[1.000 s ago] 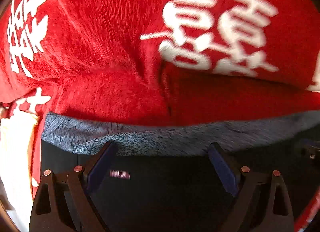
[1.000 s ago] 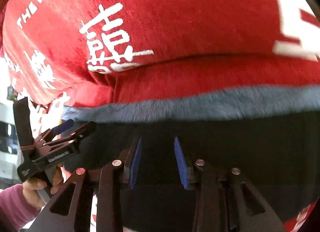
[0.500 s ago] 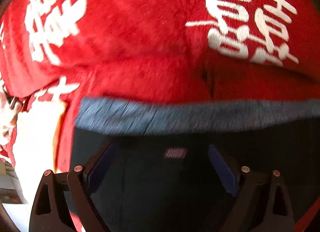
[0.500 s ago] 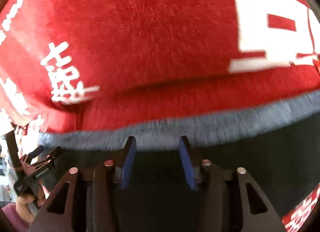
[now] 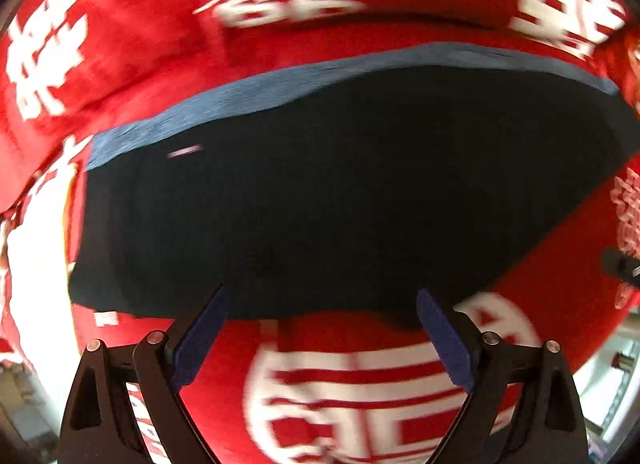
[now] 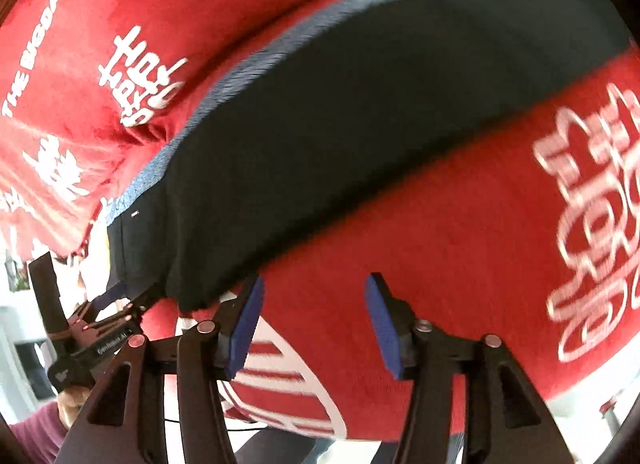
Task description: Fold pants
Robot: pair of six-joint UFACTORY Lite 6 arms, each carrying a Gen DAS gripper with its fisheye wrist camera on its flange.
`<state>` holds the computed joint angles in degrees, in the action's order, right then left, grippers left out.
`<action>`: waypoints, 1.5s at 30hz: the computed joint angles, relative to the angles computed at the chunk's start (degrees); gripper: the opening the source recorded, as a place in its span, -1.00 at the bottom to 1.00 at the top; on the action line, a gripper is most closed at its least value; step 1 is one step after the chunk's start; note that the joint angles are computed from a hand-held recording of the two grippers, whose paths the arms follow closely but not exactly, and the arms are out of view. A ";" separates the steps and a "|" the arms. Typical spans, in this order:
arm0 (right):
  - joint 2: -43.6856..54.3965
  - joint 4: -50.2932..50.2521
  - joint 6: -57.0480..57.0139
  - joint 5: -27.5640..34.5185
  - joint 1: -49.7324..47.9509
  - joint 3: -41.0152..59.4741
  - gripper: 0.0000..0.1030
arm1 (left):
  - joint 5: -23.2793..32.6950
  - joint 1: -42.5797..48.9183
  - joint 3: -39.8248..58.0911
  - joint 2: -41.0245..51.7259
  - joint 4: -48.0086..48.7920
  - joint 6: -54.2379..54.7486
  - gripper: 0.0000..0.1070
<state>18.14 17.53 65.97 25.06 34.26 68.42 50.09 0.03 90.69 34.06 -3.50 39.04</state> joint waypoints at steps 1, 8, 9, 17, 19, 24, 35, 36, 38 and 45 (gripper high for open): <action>-1.37 0.01 1.45 -0.91 0.52 -2.28 0.15 | 0.13 -1.23 -1.40 -1.01 -0.84 -0.09 0.78; -19.09 2.80 4.26 -4.67 -0.18 -23.50 0.15 | -1.45 -14.03 -10.31 -7.15 -1.61 -6.92 0.78; -21.78 3.30 3.68 -4.53 -0.93 -26.07 0.15 | -1.73 -16.19 -11.10 -7.81 -1.43 -8.63 0.78; -41.68 9.05 -16.98 2.08 -21.68 -43.03 0.15 | -1.61 -29.41 -1.57 0.37 1.81 -25.89 0.78; -43.23 11.90 -28.13 4.55 -31.71 -44.58 0.15 | -1.22 -32.56 4.11 4.63 2.59 -30.78 0.78; -35.71 14.96 -51.38 5.69 -53.30 -40.74 0.15 | 1.44 -37.90 18.08 13.40 4.16 -40.54 0.78; -23.23 16.13 -61.29 -1.96 -61.55 -32.68 -0.60 | 11.40 -45.77 42.46 28.69 10.01 -53.21 0.78; -23.70 15.42 -61.43 -2.00 -61.51 -32.62 -0.61 | 10.95 -45.88 42.22 28.59 10.40 -53.48 0.78; -23.06 13.53 -61.77 -1.78 -61.36 -32.05 -0.61 | 11.35 -46.06 43.65 30.06 10.91 -53.65 0.78; -22.52 6.07 -60.08 2.64 -62.12 -30.66 -0.24 | 16.63 -43.74 55.92 39.16 6.50 -52.38 0.87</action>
<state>-4.38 23.60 5.89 27.69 -27.86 37.76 66.72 -43.72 146.61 73.22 2.99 -13.34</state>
